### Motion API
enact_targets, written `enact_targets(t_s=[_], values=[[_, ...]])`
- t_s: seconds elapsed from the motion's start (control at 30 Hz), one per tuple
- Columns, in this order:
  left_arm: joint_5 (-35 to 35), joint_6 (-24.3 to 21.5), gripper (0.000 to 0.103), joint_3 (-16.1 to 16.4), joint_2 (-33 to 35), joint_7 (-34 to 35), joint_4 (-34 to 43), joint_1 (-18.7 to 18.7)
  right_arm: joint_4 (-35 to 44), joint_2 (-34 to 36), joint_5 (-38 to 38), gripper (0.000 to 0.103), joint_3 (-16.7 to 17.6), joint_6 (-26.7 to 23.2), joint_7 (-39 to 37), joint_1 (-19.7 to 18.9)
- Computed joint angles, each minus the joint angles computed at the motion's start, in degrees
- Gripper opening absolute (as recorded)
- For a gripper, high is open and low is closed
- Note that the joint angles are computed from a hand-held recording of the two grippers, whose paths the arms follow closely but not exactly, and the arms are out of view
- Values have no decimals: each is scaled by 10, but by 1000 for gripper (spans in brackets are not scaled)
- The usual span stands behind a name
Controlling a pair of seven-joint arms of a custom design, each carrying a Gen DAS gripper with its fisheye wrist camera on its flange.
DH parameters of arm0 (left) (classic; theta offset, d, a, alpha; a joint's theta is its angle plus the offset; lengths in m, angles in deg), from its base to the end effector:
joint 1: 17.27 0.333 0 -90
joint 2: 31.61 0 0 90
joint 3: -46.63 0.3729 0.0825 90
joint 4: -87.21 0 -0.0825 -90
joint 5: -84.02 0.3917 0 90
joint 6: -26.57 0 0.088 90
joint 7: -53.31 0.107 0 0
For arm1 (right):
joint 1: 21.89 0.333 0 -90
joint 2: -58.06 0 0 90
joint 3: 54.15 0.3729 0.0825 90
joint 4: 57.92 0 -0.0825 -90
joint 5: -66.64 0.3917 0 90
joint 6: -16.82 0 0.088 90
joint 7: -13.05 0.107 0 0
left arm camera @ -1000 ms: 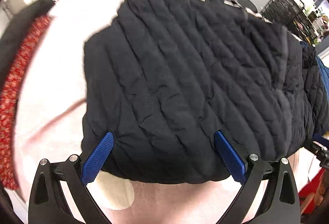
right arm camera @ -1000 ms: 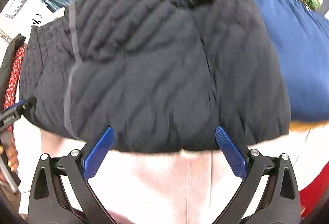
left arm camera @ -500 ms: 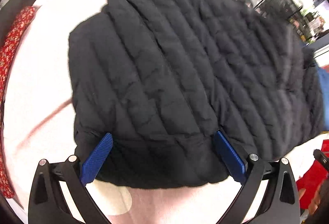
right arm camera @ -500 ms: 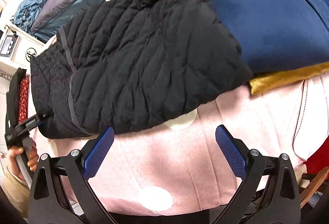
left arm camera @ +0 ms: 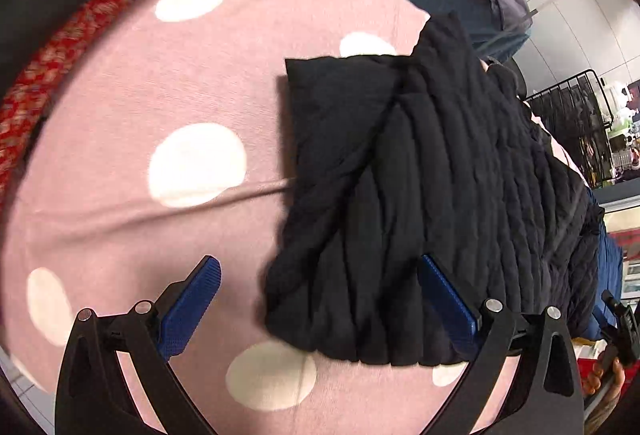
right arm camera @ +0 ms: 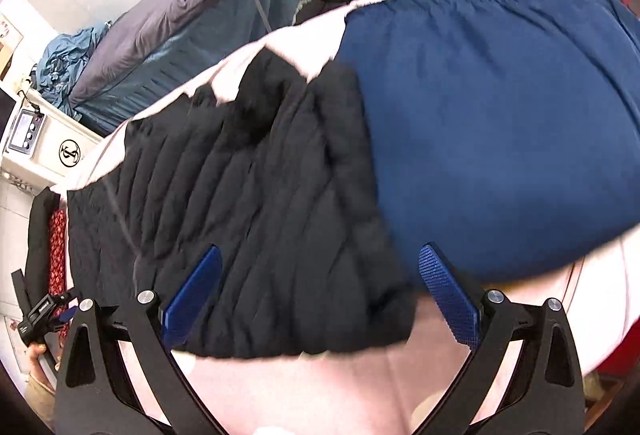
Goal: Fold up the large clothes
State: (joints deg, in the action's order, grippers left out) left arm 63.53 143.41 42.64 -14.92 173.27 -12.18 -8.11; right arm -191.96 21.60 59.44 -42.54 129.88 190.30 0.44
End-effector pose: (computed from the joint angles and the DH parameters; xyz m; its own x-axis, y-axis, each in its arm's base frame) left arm 0.6638 0.0451 0.4665 -0.2761 -0.9144 0.2961 -0.9586 0.2397 -0.1535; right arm 0.2920 0.2128 0.6282 -0.7540 -0.6135 -0.2348 -0.5619 0.7874 -0.2534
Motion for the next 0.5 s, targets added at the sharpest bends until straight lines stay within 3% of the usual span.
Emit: enact_targets(t_s=[0.17, 0.3, 0.37, 0.4, 0.5], values=[[-8, -64, 97, -10, 57, -15, 60, -5, -56, -14, 18, 97, -53, 60, -76, 0], [-5, -77, 98, -11, 86, -57, 79, -15, -114, -14, 46, 95, -75, 177, -123, -1], [5, -80, 98, -11, 92, -67, 88, -18, -131, -8, 66, 85, -88, 224, -153, 2], [9, -79, 98, -12, 95, -74, 90, -23, -134, 1, 73, 73, -89, 238, -162, 2], [15, -84, 96, -16, 103, -90, 104, -31, -151, 17, 107, 67, -100, 283, -194, 11]])
